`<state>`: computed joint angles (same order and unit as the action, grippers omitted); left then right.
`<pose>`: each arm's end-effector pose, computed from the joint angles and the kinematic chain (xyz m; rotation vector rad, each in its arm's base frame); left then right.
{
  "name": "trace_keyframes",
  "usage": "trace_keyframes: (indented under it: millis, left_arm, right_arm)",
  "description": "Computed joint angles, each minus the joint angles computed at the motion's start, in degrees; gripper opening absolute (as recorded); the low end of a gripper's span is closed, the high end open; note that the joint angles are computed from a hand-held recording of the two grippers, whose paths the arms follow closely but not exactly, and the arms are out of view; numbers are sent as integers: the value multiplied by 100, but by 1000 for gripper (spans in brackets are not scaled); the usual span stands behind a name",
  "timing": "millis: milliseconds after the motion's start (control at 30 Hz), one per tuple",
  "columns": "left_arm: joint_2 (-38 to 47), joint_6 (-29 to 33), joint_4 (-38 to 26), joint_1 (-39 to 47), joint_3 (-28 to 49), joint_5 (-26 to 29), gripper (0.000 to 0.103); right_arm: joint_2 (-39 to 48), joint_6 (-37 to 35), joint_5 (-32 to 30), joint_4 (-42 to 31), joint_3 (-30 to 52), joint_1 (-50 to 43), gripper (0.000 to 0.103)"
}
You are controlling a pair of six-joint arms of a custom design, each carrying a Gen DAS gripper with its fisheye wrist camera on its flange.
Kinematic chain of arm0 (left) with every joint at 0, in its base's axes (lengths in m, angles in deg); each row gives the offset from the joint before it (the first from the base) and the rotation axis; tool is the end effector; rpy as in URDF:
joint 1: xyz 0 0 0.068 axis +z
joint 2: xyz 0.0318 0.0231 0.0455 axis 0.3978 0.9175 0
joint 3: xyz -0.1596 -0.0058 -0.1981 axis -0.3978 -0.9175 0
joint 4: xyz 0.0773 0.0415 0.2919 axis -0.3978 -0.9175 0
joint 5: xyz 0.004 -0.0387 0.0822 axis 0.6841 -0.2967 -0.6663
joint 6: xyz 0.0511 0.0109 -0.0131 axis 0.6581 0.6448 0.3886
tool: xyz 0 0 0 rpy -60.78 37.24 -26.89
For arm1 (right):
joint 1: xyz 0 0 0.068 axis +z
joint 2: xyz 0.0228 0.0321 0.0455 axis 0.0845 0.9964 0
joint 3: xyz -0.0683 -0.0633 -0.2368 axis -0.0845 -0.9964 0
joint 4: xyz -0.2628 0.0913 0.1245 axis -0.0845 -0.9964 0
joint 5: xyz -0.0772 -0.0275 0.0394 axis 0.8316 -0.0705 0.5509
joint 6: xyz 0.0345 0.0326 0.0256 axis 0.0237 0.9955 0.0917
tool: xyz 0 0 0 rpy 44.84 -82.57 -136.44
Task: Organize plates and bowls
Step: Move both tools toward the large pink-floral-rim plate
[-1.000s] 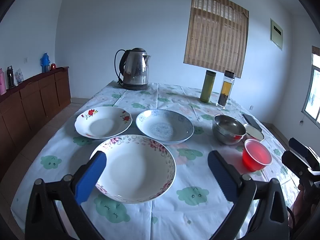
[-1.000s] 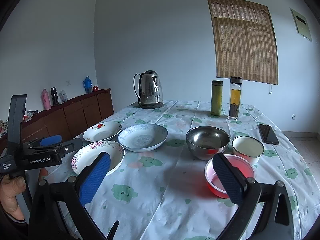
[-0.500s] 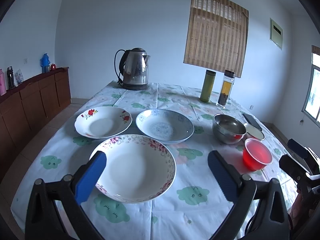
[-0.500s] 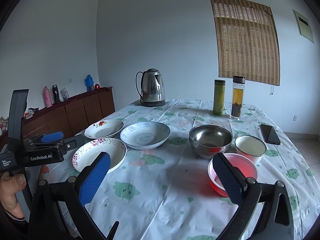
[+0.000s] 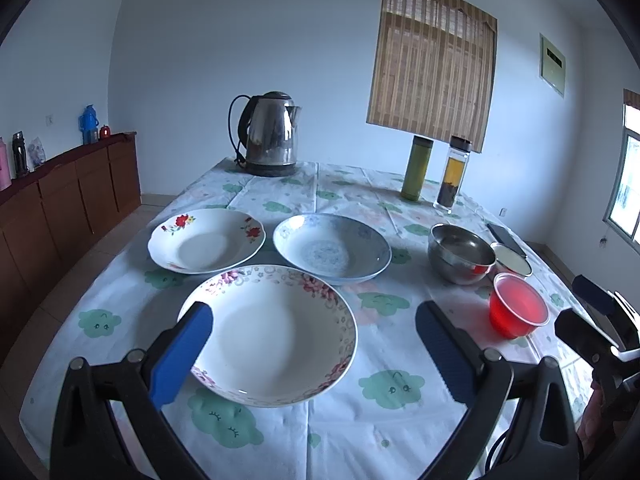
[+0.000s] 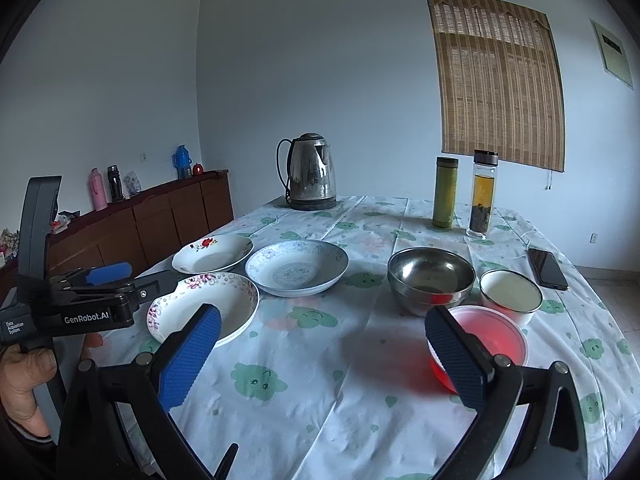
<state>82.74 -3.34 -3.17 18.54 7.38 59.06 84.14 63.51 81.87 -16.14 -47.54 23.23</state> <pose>0.1953 -0.0171 0.1974 -0.0630 2.1025 -0.1506 0.1421 0.0483 0.2251 -0.3087 1.9817 0.2583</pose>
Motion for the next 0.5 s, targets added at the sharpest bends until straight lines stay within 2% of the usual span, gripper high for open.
trace_keyframes:
  millis: [233, 400, 500]
  left_arm:
    - [343, 51, 223, 350, -32, 231, 103]
    - [737, 222, 514, 883, -68, 604, 103]
    - [1276, 404, 825, 1305, 8, 795, 103]
  right_arm:
    - [574, 55, 92, 386, 5, 296, 102]
    - [1308, 48, 161, 783, 96, 650, 102]
    - [1893, 52, 154, 1070, 230, 832, 100]
